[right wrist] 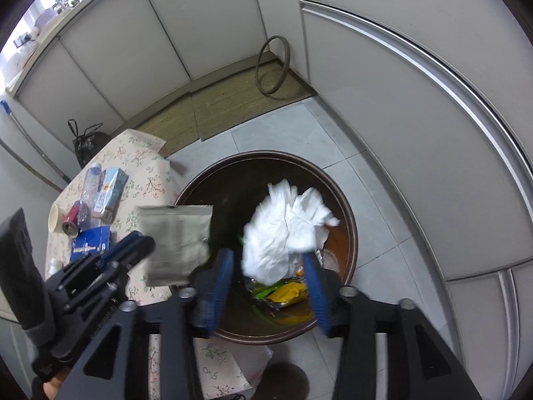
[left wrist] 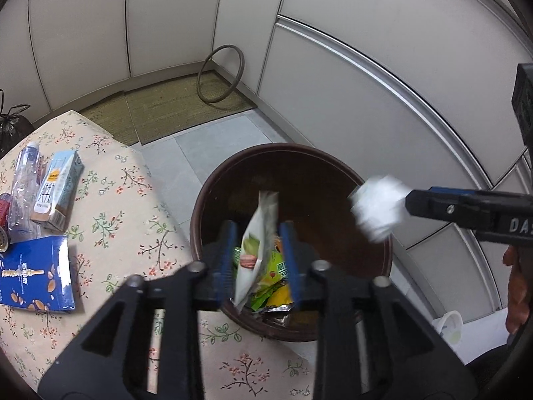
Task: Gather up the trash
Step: 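Open both grippers to drop the sachet and tissue into the bin, then move both grippers back to the table toward the bottle and carton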
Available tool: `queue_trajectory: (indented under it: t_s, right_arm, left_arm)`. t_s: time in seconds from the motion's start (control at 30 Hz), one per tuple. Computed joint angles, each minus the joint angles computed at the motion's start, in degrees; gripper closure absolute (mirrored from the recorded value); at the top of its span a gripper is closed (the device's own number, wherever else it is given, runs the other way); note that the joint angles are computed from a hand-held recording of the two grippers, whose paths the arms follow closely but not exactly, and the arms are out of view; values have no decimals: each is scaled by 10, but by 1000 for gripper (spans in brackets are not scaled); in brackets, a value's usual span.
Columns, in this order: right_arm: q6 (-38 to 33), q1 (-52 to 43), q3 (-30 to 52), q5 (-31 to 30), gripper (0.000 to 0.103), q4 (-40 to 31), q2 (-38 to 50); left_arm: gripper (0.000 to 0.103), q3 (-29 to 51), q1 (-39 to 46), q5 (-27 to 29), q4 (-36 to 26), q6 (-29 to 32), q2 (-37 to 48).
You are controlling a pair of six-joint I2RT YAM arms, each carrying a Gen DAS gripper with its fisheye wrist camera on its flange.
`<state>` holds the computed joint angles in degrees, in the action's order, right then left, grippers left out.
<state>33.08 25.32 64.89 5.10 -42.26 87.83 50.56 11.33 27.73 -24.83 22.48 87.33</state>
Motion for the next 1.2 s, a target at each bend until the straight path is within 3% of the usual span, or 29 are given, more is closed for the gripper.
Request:
queue_trajectory:
  t_s: [0.03, 0.37, 0.7, 1.2]
  right_arm:
    - [1, 0, 0, 3, 46, 0, -3]
    - [7, 1, 11, 7, 44, -5, 3]
    - [20, 26, 48, 11, 40, -9, 28]
    - [52, 98, 167, 11, 38, -17, 133]
  left_arm:
    - [57, -2, 0, -1, 2, 1, -1]
    - [42, 14, 21, -1, -30, 12, -8]
    - [23, 47, 93, -7, -70, 52, -5]
    - [22, 141, 224, -19, -136, 110, 64]
